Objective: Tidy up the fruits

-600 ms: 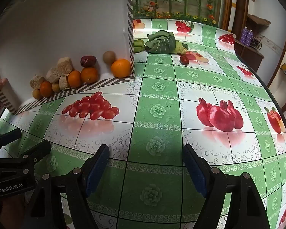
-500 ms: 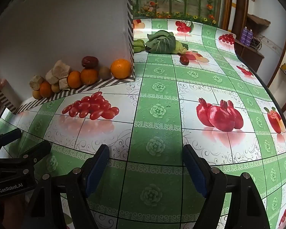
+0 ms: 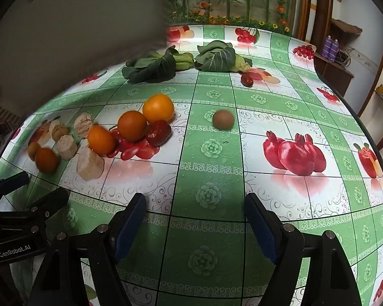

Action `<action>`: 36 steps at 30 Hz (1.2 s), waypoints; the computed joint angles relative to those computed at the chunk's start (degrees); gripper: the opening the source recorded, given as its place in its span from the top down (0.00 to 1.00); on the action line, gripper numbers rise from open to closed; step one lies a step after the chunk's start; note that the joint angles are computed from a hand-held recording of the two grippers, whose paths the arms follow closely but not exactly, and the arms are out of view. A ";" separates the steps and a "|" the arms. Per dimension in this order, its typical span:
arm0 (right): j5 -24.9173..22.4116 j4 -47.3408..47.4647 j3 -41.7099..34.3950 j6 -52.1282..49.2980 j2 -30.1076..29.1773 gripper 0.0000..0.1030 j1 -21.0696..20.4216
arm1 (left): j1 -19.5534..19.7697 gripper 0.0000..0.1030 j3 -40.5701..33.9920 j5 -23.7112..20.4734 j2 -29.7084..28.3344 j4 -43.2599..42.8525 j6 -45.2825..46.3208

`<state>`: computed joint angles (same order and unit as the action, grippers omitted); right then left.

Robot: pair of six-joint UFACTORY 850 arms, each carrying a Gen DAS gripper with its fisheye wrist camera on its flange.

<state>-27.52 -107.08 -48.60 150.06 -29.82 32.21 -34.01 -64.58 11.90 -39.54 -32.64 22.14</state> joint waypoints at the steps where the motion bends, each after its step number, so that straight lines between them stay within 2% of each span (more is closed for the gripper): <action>1: 0.00 -0.04 0.00 0.03 0.00 0.24 -0.01 | 0.00 0.00 0.00 0.00 0.00 0.00 0.00; 18: 0.03 0.10 -0.11 -0.22 -0.07 0.24 -0.08 | 0.29 0.00 0.32 0.02 0.20 1.04 -0.79; 22: 0.35 0.51 -0.16 -0.46 0.05 0.19 -0.15 | 0.27 0.00 0.40 0.10 0.25 1.05 -0.78; 28: 0.59 0.69 -0.62 0.08 -0.30 0.17 -0.08 | 0.28 0.00 0.36 0.06 0.23 1.05 -0.78; 30: 2.37 -0.66 -0.47 -0.70 0.04 0.16 -0.76 | 0.26 0.00 0.32 0.05 0.20 0.89 -0.65; 32: 6.05 0.84 -0.54 -3.68 0.86 0.16 -1.94 | 0.26 0.00 0.33 0.06 0.21 0.91 -0.66; 34: 9.88 7.56 -0.57 -9.23 2.11 0.25 -3.03 | 0.28 0.00 0.22 -0.14 0.17 0.60 -0.19; 35: 11.35 8.73 -0.19 -9.98 2.80 0.28 -3.46 | 0.50 0.00 -0.04 -1.39 0.22 0.43 0.57; 36: 12.87 7.51 0.46 -8.52 3.63 0.36 -3.93 | 0.90 0.00 -0.53 -3.75 0.35 0.31 2.37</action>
<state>-14.65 -99.57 -48.15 141.54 -26.19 28.29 -33.11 -65.11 8.15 -39.19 -32.33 24.52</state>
